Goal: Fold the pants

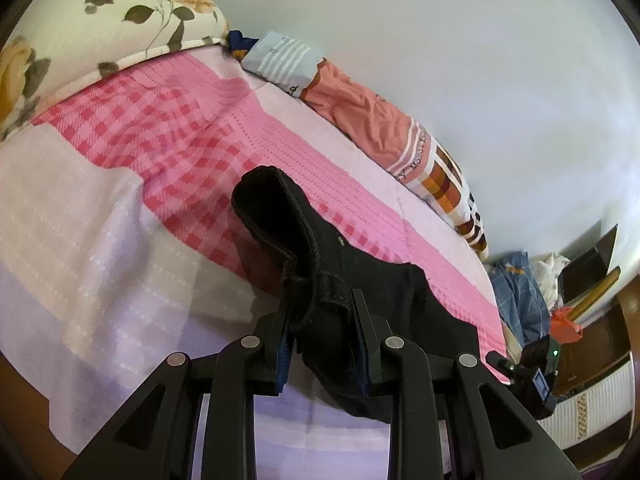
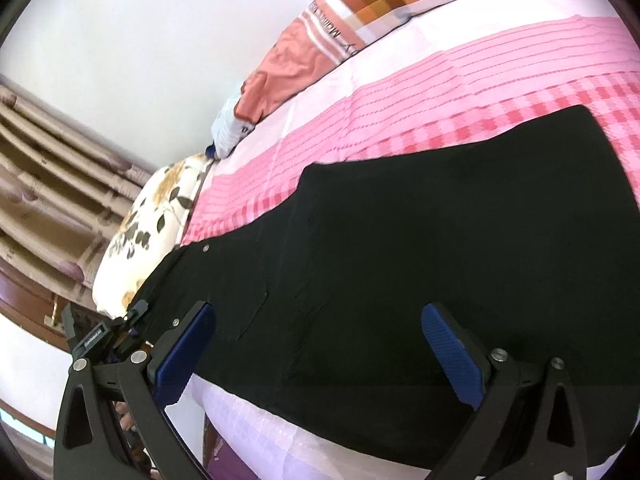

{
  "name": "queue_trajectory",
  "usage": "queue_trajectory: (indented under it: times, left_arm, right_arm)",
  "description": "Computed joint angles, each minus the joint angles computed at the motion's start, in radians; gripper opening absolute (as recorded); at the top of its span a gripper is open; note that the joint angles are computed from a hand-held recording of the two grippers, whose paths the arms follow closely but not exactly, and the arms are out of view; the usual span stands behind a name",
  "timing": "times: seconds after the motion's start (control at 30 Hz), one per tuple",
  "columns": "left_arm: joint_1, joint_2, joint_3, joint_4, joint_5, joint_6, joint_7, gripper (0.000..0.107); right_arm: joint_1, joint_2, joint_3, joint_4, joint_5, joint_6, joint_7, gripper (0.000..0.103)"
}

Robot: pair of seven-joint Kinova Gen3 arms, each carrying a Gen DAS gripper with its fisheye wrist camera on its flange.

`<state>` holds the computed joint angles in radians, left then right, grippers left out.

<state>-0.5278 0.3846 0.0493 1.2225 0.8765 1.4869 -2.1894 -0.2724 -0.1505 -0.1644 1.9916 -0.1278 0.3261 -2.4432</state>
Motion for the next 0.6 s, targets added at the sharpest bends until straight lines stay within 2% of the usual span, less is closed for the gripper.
queue_trajectory:
  times: [0.43,0.6]
  left_arm:
    - [0.070,-0.062,0.019,-0.048,0.014,-0.002,0.004,0.026]
    - [0.116,-0.082,0.030,-0.062,0.027,-0.005,0.005,0.026]
  right_arm:
    - [0.012,-0.084,0.057,0.076,-0.083,-0.024,0.039,0.102]
    - [0.046,-0.155,0.063,0.126,-0.089,-0.012,0.028,0.102]
